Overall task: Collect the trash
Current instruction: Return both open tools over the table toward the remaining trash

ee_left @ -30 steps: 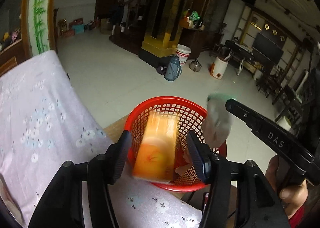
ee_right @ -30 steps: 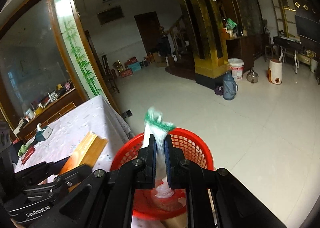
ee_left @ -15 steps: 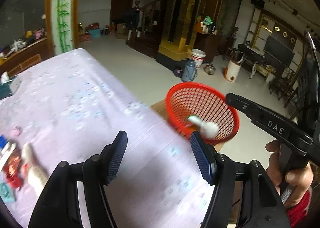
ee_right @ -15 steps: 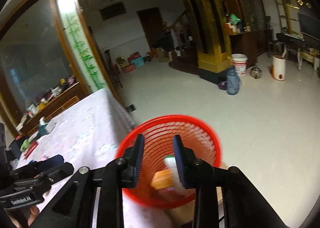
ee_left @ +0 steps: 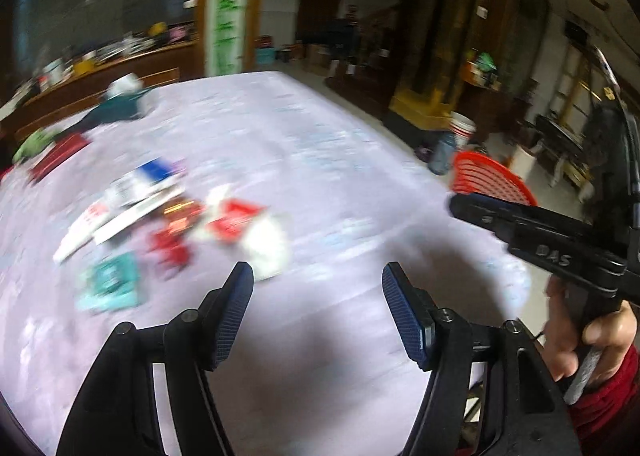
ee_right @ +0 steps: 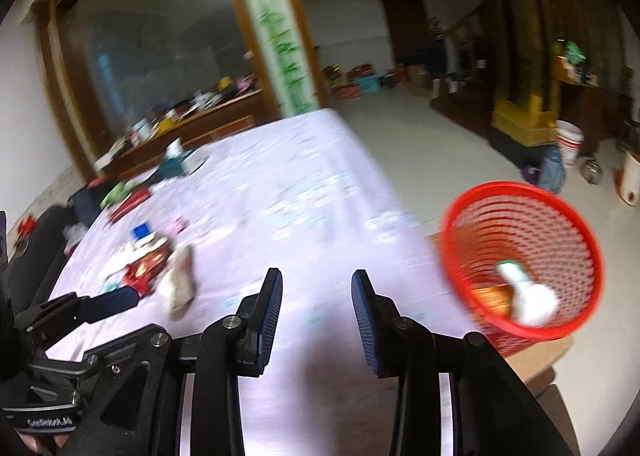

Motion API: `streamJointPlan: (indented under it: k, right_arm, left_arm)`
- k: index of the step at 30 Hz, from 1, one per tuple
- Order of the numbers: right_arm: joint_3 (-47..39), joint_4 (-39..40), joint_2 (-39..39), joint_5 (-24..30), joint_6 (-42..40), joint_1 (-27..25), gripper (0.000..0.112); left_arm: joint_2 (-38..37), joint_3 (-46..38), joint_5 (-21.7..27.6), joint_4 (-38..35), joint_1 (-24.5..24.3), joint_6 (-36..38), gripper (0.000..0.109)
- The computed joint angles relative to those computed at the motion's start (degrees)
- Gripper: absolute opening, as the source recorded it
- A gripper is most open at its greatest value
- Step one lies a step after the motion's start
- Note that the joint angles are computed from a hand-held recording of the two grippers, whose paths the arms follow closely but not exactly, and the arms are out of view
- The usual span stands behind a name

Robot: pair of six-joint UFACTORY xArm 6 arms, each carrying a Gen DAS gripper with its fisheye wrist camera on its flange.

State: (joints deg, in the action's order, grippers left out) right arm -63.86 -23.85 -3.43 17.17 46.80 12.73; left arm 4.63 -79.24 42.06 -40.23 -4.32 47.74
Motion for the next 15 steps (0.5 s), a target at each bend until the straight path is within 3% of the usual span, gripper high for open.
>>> streamJointPlan:
  k: [5, 13, 15]
  right_arm:
    - [-4.55, 2.03, 4.28, 1.94, -3.25, 4.31, 0.039]
    - [-9.21, 2.94, 8.32, 3.21, -4.13, 7.10, 0.043]
    - [-9.22, 3.42, 8.34, 3.56, -4.50, 7.36, 0.043]
  left_arm:
    - [6.07, -7.10, 2.18, 3.46, 7.19, -1.15, 0.068]
    - [31.45, -41.80, 21.12, 5.81, 14.04, -9.14, 0.070]
    - [36.43, -48.19, 21.54, 7.79, 13.99, -12.45, 0.070]
